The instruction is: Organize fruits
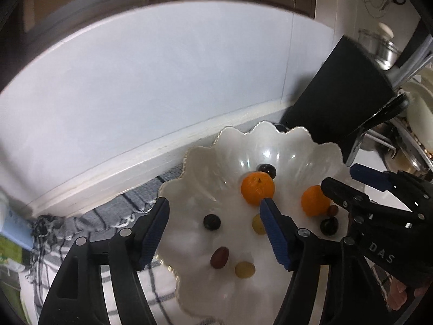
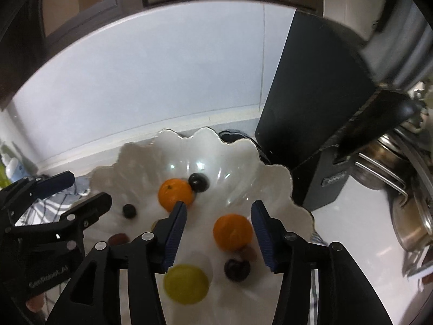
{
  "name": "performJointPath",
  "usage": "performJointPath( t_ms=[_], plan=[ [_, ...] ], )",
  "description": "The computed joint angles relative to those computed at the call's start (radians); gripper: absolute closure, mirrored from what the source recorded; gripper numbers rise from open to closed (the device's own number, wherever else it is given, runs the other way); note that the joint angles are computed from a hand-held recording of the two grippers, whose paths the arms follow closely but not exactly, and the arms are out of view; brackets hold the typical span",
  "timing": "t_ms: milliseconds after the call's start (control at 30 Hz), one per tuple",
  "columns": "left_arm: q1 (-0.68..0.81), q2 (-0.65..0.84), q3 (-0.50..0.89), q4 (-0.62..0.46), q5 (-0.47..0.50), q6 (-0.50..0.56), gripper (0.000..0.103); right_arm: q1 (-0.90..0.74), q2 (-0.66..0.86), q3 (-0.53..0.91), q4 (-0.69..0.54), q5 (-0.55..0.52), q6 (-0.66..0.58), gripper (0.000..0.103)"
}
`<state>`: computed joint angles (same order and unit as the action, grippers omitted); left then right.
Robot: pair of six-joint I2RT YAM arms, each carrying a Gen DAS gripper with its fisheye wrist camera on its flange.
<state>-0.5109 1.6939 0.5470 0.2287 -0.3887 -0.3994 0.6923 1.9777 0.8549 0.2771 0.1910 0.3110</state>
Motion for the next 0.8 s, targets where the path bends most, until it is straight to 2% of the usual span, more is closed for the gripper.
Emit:
performJointPath(
  t_ms=[133,233,333,467,567,667,767,800],
  plan=[
    [-0.088,-0.135,-0.089,-0.036,-0.113,-0.060,0.027,0.043,-0.118,-0.123,0.045,0.047,0.016,0.041],
    [-0.175,-0.236,-0.135,-0.102,-0.201,-0.128,0.025,0.080,-0.219,-0.214,0.055,0.071,0.034,0.039],
    [-0.278,-0.347,-0.168,-0.214,-0.287,-0.224,0.022,0.120,-0.318,-0.280,0.041,0.105,0.047,0.033],
    [-0.429,-0.459,-0.185,-0.392,-0.415,-0.388,0.016,0.233,-0.447,-0.371,0.023,0.238,0.074,0.027],
    [-0.578,-0.527,-0.169,-0.605,-0.522,-0.585,0.013,0.348,-0.552,-0.430,-0.023,0.352,0.122,0.025],
    [-0.754,-0.536,-0.130,-0.872,-0.606,-0.865,0.008,0.465,-0.627,-0.462,-0.084,0.475,0.194,0.023],
    [-0.948,-0.477,-0.075,-1.154,-0.647,-1.204,0.005,0.633,-0.704,-0.461,-0.242,0.616,0.342,0.022],
    [-1.038,-0.425,-0.043,-1.295,-0.644,-1.382,0.005,0.679,-0.715,-0.454,-0.291,0.653,0.391,0.021]
  ],
)
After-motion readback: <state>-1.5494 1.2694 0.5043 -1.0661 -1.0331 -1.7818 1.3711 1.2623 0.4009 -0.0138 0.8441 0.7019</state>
